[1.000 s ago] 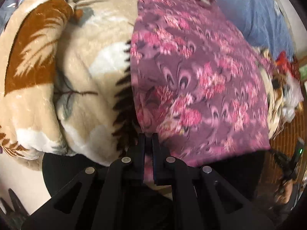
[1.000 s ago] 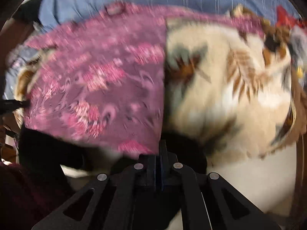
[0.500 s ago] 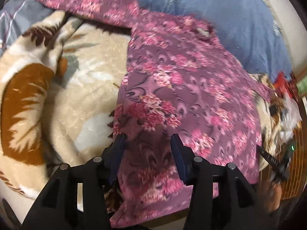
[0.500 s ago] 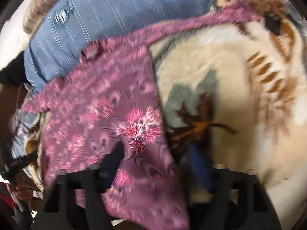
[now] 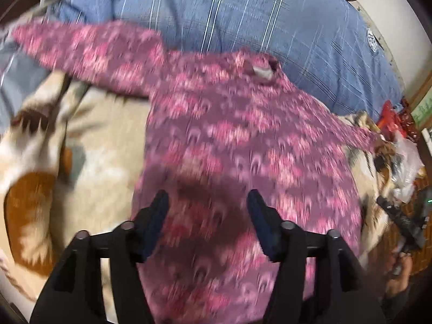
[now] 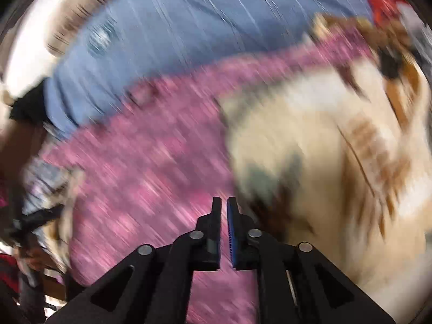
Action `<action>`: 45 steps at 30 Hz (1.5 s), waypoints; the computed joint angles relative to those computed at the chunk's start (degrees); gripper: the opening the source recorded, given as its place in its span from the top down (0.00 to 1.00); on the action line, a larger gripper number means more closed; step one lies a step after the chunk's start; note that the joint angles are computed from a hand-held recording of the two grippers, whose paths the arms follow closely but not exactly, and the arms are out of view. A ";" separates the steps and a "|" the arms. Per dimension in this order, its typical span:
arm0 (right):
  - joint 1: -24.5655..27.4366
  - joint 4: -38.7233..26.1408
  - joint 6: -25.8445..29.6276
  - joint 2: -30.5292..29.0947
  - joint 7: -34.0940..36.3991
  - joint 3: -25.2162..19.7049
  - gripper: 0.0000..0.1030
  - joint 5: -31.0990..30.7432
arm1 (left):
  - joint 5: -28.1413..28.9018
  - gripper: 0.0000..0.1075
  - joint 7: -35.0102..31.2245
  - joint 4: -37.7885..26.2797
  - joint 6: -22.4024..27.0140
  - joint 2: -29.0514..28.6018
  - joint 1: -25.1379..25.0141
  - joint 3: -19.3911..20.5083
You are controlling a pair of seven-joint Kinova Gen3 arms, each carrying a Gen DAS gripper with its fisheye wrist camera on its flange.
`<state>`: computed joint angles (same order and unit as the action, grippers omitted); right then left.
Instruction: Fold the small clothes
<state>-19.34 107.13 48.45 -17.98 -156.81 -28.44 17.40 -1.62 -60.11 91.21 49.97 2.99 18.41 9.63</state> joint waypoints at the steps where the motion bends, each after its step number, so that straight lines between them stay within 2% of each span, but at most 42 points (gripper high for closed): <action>1: -0.23 -0.81 -0.75 1.70 -0.69 -0.34 0.67 2.30 | -1.32 0.42 1.21 -1.53 0.30 1.72 0.38 0.38; 2: 0.60 -1.67 -2.37 4.35 -1.93 -1.61 0.63 4.63 | -2.49 0.42 2.65 -3.47 1.19 4.14 1.08 0.55; 5: -0.30 -2.51 -3.49 11.29 -1.12 -1.24 0.66 6.08 | -5.24 0.42 5.93 -5.99 3.52 9.55 1.86 1.76; 8: -2.96 -2.66 -2.62 14.75 -0.99 0.47 0.66 7.72 | -11.77 0.40 9.38 -5.58 3.44 10.70 8.80 -2.16; 10: -2.82 -1.78 -4.79 12.21 0.68 3.46 0.66 5.57 | -13.63 0.38 8.00 -5.94 4.14 11.08 10.86 -2.39; 12: 0.44 0.49 -8.71 7.64 -0.33 7.18 0.64 3.97 | -13.58 0.37 6.64 -5.96 4.39 10.91 10.30 -1.62; 14: 4.69 1.97 -9.58 4.70 -4.57 10.35 0.49 5.63 | -12.78 0.37 6.11 -5.74 3.80 10.81 10.32 -1.98; 16: 9.51 2.94 -9.18 3.70 -9.23 13.67 0.47 7.28 | -12.37 0.35 6.48 -5.22 2.79 10.67 10.25 -2.24; 19: 14.49 2.55 -8.58 6.37 -12.42 19.11 0.47 8.21 | -12.86 0.32 7.41 -5.26 2.20 11.05 10.64 -2.44; 22: 11.52 1.41 -10.48 10.80 -15.73 26.55 0.47 10.15 | -13.41 0.32 8.25 -6.75 2.57 12.42 11.20 -2.57; 23: 11.19 0.61 -10.34 12.79 -18.06 27.67 0.47 11.76 | -13.10 0.31 8.30 -7.29 2.73 12.80 11.15 -2.70; 25: 12.79 0.20 -11.56 15.02 -22.72 26.83 0.47 15.11 | -12.52 0.30 7.96 -8.48 2.77 13.75 10.98 -2.76; 26: 14.99 -0.40 -11.69 16.10 -25.05 24.89 0.44 17.44 | -12.31 0.30 7.65 -9.07 2.96 14.16 10.88 -2.80; 28: 16.19 -2.21 -9.57 18.21 -29.09 22.80 0.41 22.10 | -11.39 0.30 6.67 -9.96 2.95 14.70 10.45 -2.90; 31: 14.35 -3.62 -9.17 20.19 -31.96 24.83 0.38 25.08 | -8.31 0.30 4.02 -10.96 2.18 15.20 8.63 -2.72; 33: 13.61 -2.02 -12.97 19.59 -34.35 27.02 0.44 26.00 | -6.12 0.30 2.15 -11.58 1.35 15.48 7.05 -2.34; 34: 14.15 -0.84 -15.30 18.87 -34.78 27.62 0.70 25.47 | -5.38 0.30 1.47 -11.82 1.02 15.57 6.89 -2.71; 35: 15.23 0.44 -17.63 18.33 -36.13 27.59 0.87 24.74 | -5.03 0.30 0.96 -12.18 0.75 15.73 6.60 -2.88; 38: 16.08 4.47 -23.79 16.32 -41.25 28.23 0.89 28.14 | -4.71 0.30 0.16 -13.22 0.06 16.22 6.09 -3.62; 41: 17.47 5.65 -23.86 13.56 -44.98 24.99 0.90 33.33 | -3.52 0.30 -1.79 -14.78 0.10 17.38 4.73 -3.64; 45: 16.10 2.85 -20.49 12.07 -38.89 22.02 0.90 33.14 | -1.37 0.30 -4.42 -15.61 -1.10 18.76 2.89 -3.52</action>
<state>-3.25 109.98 27.96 -5.91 -195.70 -6.41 50.53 -2.99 -64.54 75.60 48.86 21.75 21.30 6.12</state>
